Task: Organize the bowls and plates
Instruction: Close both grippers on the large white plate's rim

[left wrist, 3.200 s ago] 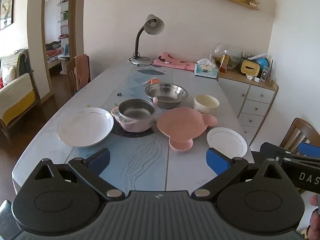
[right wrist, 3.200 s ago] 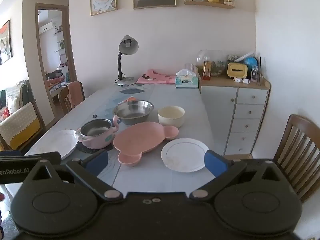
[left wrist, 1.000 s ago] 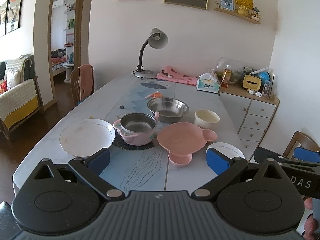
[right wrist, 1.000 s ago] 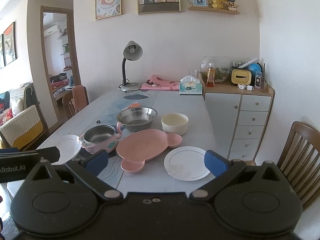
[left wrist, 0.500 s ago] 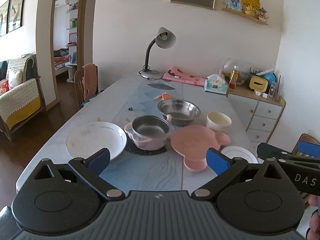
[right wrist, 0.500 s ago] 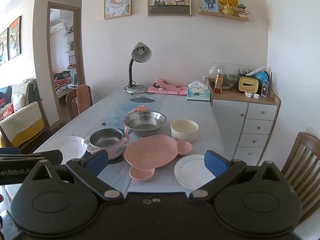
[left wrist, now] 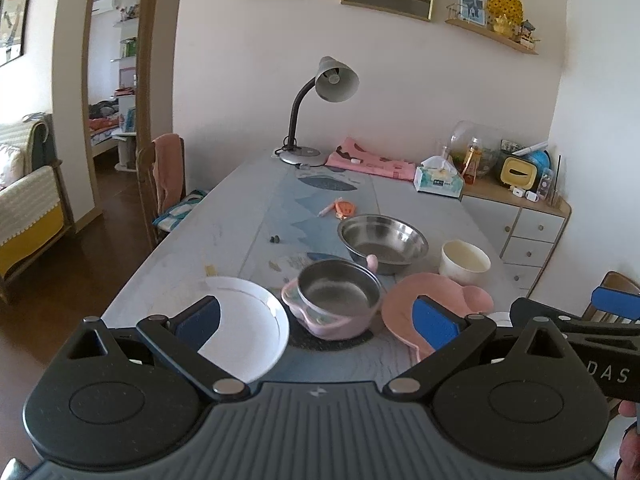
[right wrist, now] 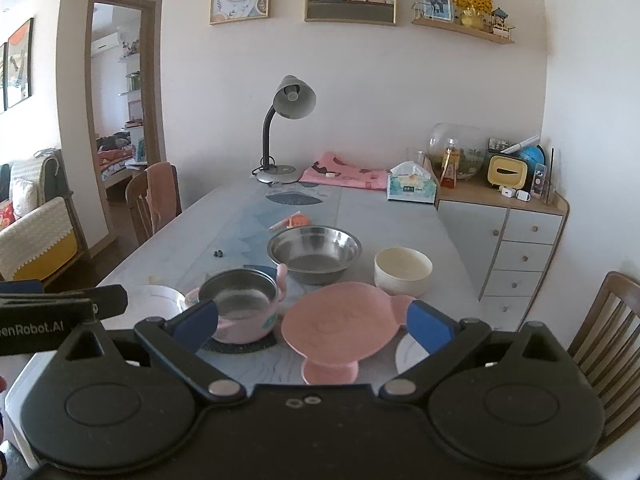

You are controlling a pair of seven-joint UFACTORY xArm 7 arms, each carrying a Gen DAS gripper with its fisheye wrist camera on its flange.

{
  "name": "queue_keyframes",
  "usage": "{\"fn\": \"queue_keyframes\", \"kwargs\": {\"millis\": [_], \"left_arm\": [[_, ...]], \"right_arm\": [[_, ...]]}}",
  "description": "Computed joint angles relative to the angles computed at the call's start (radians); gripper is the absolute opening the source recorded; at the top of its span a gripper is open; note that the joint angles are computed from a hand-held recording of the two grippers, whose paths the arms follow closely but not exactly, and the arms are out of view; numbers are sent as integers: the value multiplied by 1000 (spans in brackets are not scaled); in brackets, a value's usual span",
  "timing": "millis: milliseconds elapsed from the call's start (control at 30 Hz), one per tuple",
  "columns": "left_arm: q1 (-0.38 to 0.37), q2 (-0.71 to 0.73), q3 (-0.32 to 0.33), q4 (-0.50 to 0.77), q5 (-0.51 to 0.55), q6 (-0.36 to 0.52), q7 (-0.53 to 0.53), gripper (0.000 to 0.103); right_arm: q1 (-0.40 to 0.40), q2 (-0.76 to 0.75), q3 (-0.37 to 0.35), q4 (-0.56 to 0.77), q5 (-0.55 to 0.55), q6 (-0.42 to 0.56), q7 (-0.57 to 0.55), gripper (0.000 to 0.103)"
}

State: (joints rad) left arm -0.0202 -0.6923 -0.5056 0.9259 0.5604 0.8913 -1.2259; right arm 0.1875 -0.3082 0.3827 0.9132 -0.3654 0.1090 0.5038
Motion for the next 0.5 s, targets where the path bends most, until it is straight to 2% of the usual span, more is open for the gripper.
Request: {"fn": "queue_keyframes", "kwargs": {"millis": [100,167,400,500], "left_arm": [[-20,-20,68,-45,-12,-51,48,103],[-26,-28,106,-68,-31,-76,87,103],[-13,-56,228,-163,-116,-170,231,103],[4,-54,276,-196,-162,-201,294,103]], "right_arm": [[-64,43,84,59,-72,38,92,101],[-70,83,109,104,-127,75,147,101],[-15,250,145,265,-301,227,295,100],[38,331,131,333,-315,290,316,96]]}}
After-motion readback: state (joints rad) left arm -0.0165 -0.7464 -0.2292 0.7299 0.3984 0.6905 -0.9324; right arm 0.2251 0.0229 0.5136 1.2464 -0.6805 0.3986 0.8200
